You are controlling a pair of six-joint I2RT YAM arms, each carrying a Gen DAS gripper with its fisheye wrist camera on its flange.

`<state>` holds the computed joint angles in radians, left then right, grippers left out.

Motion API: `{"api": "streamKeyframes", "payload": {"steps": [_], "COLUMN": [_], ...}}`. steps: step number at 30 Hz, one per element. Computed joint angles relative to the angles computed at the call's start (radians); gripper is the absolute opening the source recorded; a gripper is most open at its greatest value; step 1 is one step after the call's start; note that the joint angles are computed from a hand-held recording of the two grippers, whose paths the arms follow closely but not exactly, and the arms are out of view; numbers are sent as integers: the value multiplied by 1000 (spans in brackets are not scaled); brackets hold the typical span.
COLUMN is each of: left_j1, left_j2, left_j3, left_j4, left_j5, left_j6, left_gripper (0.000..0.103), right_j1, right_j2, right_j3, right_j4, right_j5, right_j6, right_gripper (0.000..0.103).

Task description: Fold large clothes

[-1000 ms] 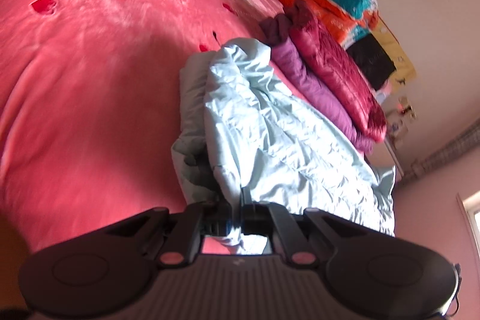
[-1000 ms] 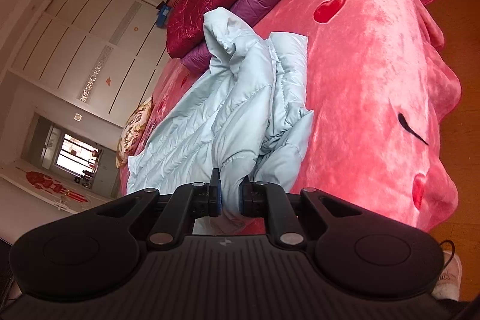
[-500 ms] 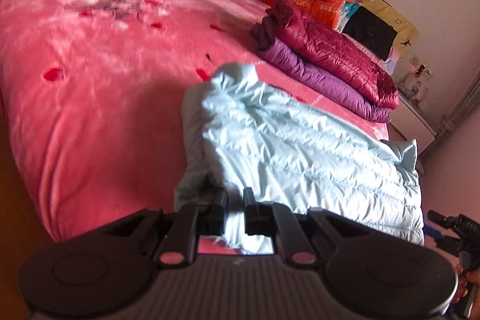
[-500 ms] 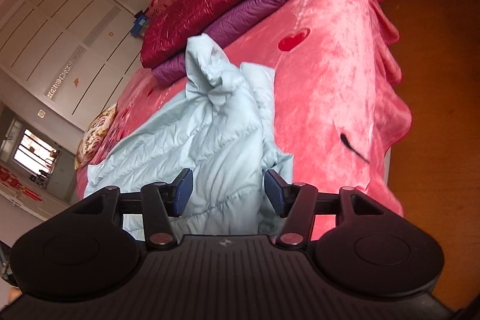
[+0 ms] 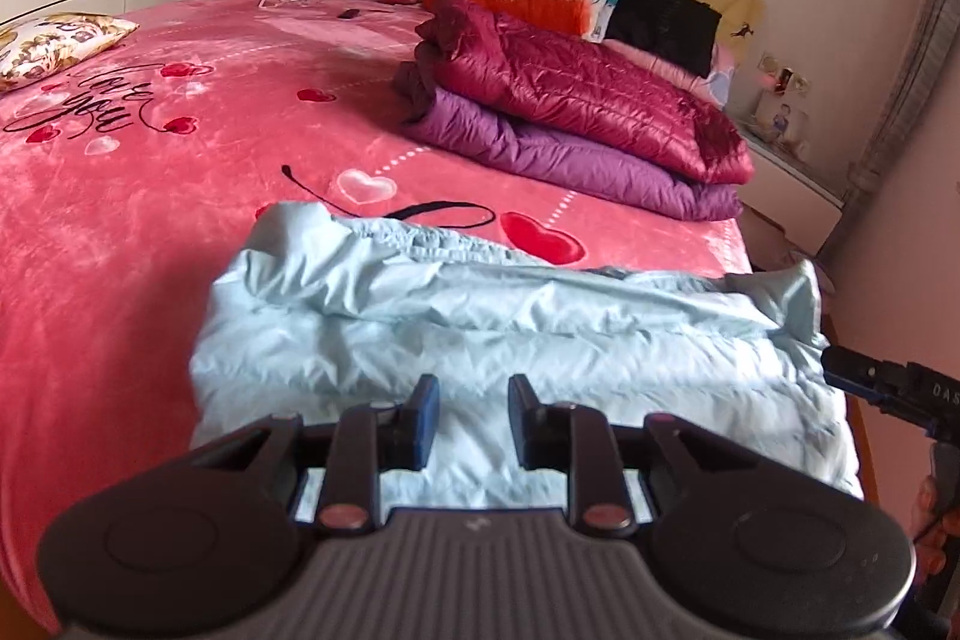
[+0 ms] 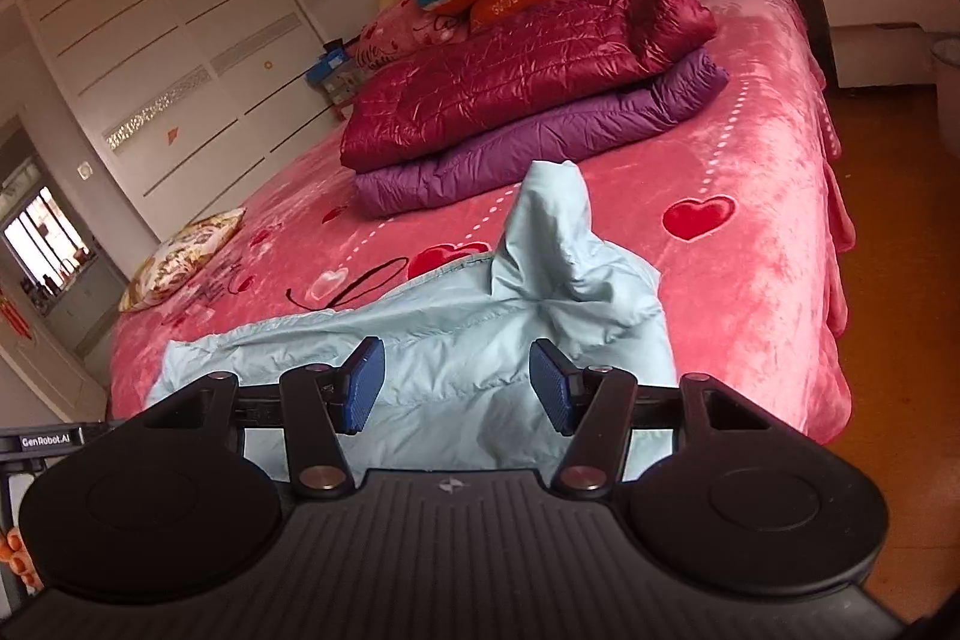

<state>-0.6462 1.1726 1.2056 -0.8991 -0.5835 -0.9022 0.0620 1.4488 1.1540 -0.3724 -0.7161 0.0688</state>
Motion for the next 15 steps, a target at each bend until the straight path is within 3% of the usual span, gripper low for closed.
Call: {"api": "streamKeyframes", "payload": {"steps": [9,15], "left_j1": [190,284], "left_j2": [77,124], "left_j3": [-40,-85], "left_j4": [124,208], "left_j5": [45,22], "left_j6": [93,94], "left_gripper": [22,22], "right_j1": [162,168], "right_j2": [188,330], "right_j3": [93,193], "right_j4": [124,187], "right_j5": [299,341], "right_j6": [-109,-70], "right_gripper": [67,74]}}
